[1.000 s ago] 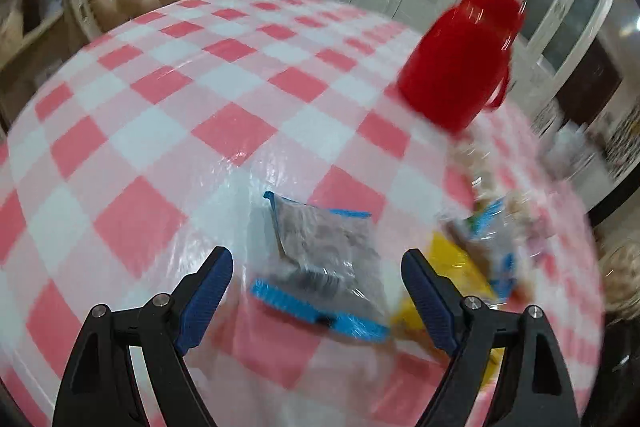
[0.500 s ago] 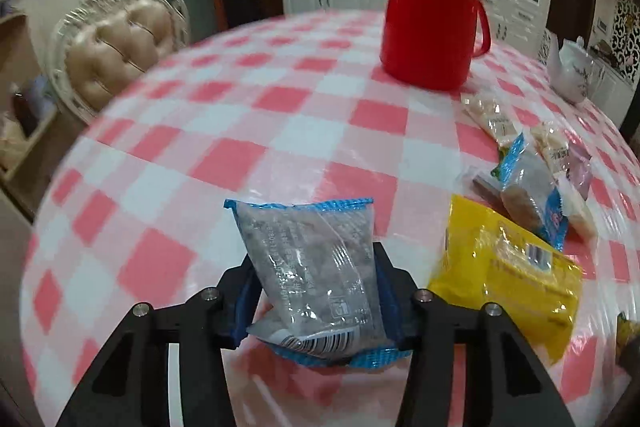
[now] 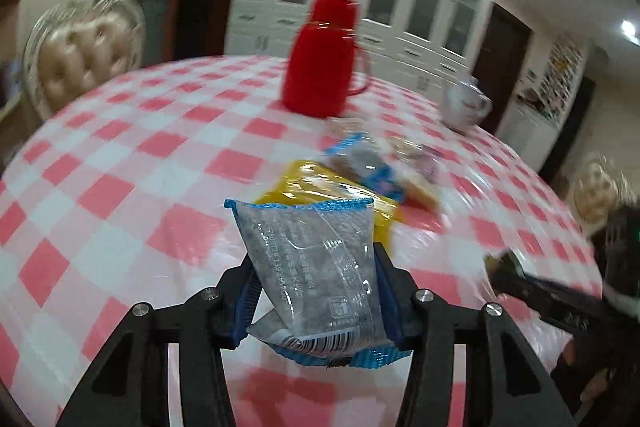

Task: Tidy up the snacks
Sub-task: 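Carry the blue-trimmed packet and green packet to the bin and open both tools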

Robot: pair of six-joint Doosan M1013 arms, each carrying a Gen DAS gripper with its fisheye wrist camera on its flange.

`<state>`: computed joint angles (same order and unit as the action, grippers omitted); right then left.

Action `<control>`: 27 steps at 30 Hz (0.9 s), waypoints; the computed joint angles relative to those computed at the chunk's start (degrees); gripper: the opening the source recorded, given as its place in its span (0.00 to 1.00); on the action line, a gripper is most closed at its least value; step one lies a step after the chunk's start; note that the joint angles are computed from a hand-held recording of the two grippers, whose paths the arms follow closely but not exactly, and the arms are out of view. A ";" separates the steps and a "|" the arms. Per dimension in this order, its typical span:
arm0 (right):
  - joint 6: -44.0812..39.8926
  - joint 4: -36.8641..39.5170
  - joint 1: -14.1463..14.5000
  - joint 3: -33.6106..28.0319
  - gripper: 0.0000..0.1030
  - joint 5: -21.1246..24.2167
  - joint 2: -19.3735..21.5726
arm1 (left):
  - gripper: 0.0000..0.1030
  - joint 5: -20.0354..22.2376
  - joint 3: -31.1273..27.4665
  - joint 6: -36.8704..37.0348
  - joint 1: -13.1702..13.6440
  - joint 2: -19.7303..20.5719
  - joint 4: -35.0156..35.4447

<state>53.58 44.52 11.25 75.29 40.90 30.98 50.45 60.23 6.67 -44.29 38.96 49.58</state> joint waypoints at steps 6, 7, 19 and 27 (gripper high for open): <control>0.54 -1.27 1.22 5.52 0.36 -4.64 -4.69 | 0.50 -3.15 0.12 0.97 -1.62 -0.19 -1.35; -0.22 -1.65 1.64 7.01 0.36 -6.39 -5.92 | 0.51 -3.67 0.88 0.24 -1.87 -0.56 -0.94; -7.28 3.10 1.13 16.15 0.36 -12.14 -13.33 | 0.50 -3.38 3.83 -1.39 -4.25 -2.84 1.38; -7.90 3.52 0.60 18.64 0.36 -12.11 -14.96 | 0.83 -3.73 4.83 4.44 -3.74 -3.16 -5.90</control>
